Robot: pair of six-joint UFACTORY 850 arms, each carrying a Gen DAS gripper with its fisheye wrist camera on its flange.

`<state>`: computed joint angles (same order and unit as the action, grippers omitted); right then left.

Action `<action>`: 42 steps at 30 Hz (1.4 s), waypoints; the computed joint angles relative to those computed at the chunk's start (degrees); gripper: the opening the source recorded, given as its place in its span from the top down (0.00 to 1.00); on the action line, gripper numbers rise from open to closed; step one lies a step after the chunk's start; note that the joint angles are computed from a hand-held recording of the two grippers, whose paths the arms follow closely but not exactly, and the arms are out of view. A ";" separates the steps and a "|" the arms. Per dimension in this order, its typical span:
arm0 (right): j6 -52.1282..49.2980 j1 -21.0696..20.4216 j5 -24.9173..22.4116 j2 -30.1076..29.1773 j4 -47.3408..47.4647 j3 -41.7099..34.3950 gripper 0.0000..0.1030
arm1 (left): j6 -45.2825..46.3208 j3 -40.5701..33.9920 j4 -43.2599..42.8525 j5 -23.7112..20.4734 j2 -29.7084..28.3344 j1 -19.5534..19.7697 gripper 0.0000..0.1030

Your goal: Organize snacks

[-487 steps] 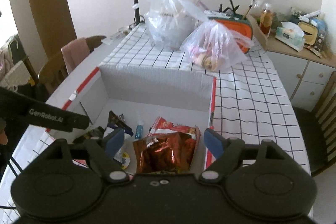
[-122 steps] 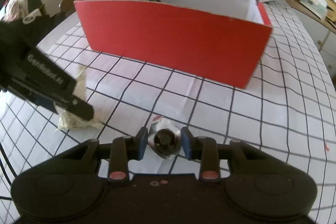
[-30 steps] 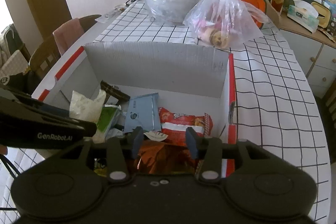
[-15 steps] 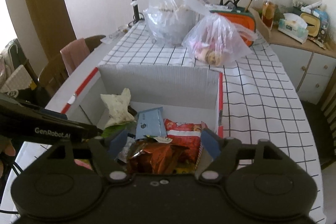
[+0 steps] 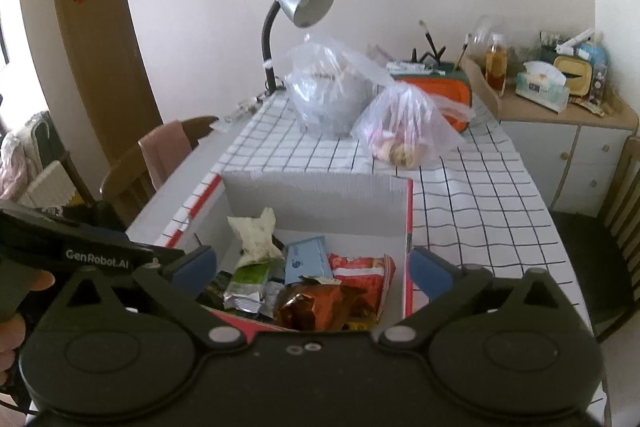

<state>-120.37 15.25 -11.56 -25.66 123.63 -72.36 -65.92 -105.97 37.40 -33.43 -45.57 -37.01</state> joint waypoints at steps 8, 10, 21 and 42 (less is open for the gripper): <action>-5.81 -0.16 -2.32 4.05 7.61 4.88 0.00 | -8.25 8.14 6.73 4.06 5.87 -1.50 0.21; -6.75 -0.24 -3.08 5.02 9.29 6.11 0.00 | -10.15 10.16 8.13 5.07 7.23 -1.84 0.19; -18.44 0.16 -5.92 10.08 22.21 12.36 0.00 | -22.98 18.28 18.16 6.50 12.64 -3.91 0.02; -27.47 1.78 -6.44 14.74 30.37 17.44 0.00 | -29.48 23.95 22.42 3.25 16.54 -7.29 0.02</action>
<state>-147.84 17.02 -18.00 -10.92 154.00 -54.91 -95.40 -82.02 59.82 -30.18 -29.03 -44.30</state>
